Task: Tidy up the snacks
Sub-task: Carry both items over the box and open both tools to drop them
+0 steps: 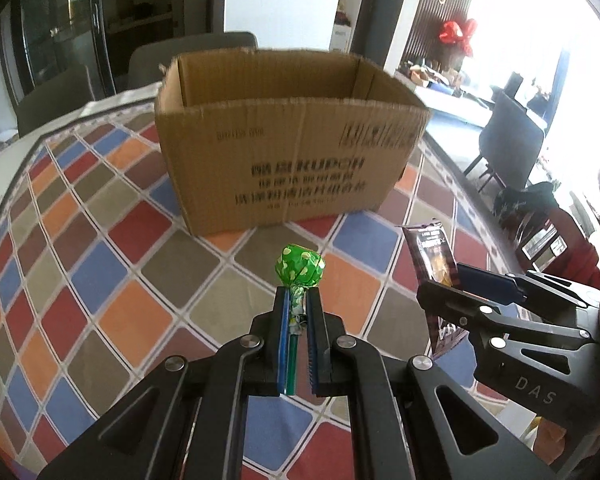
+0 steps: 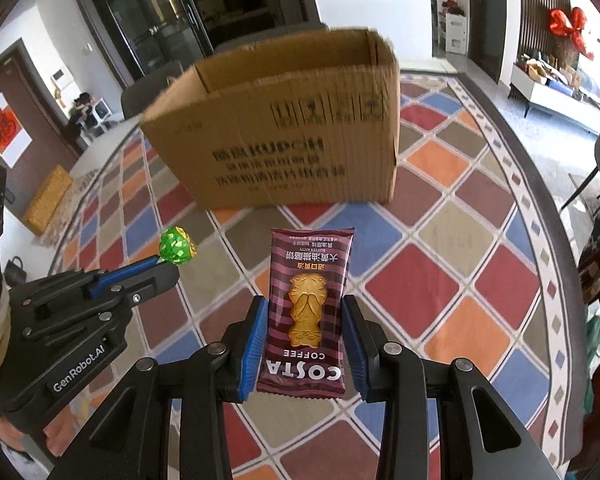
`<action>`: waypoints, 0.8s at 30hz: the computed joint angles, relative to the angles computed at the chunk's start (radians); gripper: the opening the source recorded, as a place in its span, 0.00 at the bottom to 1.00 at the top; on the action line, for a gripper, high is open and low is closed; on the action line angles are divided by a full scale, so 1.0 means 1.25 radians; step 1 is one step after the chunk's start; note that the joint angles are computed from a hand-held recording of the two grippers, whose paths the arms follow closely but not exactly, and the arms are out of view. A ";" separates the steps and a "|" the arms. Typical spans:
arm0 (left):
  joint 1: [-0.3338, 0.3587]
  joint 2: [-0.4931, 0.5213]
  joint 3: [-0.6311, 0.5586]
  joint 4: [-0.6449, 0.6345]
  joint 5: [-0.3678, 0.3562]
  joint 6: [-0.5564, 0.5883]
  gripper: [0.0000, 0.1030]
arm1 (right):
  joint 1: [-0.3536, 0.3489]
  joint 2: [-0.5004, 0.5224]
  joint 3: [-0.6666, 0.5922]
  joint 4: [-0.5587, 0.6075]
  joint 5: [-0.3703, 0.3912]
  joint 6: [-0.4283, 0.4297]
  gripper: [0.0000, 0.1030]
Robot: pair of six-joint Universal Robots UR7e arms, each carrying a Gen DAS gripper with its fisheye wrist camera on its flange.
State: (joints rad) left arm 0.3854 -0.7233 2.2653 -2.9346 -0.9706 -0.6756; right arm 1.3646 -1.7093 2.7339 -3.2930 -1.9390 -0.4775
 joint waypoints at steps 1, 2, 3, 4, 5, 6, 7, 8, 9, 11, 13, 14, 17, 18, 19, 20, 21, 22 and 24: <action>-0.001 -0.003 -0.002 -0.001 0.004 0.002 0.09 | 0.006 -0.004 -0.004 0.004 0.001 0.002 0.37; -0.001 -0.007 -0.004 -0.002 0.009 0.006 0.09 | 0.014 -0.006 -0.009 0.006 0.002 0.005 0.37; 0.000 -0.010 -0.007 -0.002 0.014 0.008 0.09 | 0.021 -0.005 -0.013 0.008 0.002 0.008 0.37; 0.000 -0.013 -0.010 -0.002 0.016 0.010 0.09 | 0.030 -0.007 -0.020 0.011 0.003 0.011 0.37; 0.001 -0.017 -0.013 -0.003 0.021 0.014 0.09 | 0.037 -0.007 -0.027 0.013 0.003 0.013 0.37; 0.001 -0.019 -0.016 -0.003 0.026 0.017 0.09 | 0.043 -0.006 -0.033 0.014 0.003 0.015 0.37; 0.002 -0.022 -0.020 -0.001 0.030 0.021 0.09 | 0.050 -0.005 -0.040 0.017 0.003 0.018 0.37; 0.003 -0.024 -0.024 0.001 0.036 0.027 0.09 | 0.057 -0.003 -0.046 0.016 0.002 0.020 0.37; 0.005 -0.026 -0.029 0.003 0.041 0.032 0.09 | 0.065 0.000 -0.053 0.016 0.000 0.023 0.37; 0.009 -0.031 -0.040 0.003 0.048 0.042 0.09 | 0.076 0.004 -0.068 0.017 -0.001 0.026 0.37; 0.013 -0.034 -0.050 0.003 0.057 0.053 0.09 | 0.087 0.009 -0.085 0.021 -0.002 0.032 0.37; 0.015 -0.035 -0.058 0.006 0.065 0.060 0.09 | 0.089 0.010 -0.088 0.020 0.000 0.032 0.37; 0.024 -0.038 -0.076 0.007 0.080 0.079 0.09 | 0.105 0.020 -0.112 0.024 -0.005 0.037 0.37; 0.027 -0.039 -0.084 0.009 0.087 0.085 0.09 | 0.112 0.026 -0.122 0.023 -0.009 0.036 0.37; 0.031 -0.040 -0.091 0.009 0.092 0.093 0.09 | 0.117 0.031 -0.129 0.021 -0.013 0.036 0.37; 0.034 -0.041 -0.098 0.011 0.096 0.101 0.09 | 0.123 0.036 -0.139 0.022 -0.016 0.039 0.37; 0.036 -0.040 -0.104 0.010 0.100 0.107 0.09 | 0.127 0.039 -0.145 0.023 -0.018 0.041 0.37; 0.039 -0.039 -0.110 0.010 0.104 0.113 0.09 | 0.131 0.043 -0.156 0.026 -0.018 0.042 0.37; 0.046 -0.037 -0.125 0.012 0.112 0.129 0.09 | 0.139 0.054 -0.177 0.031 -0.019 0.043 0.37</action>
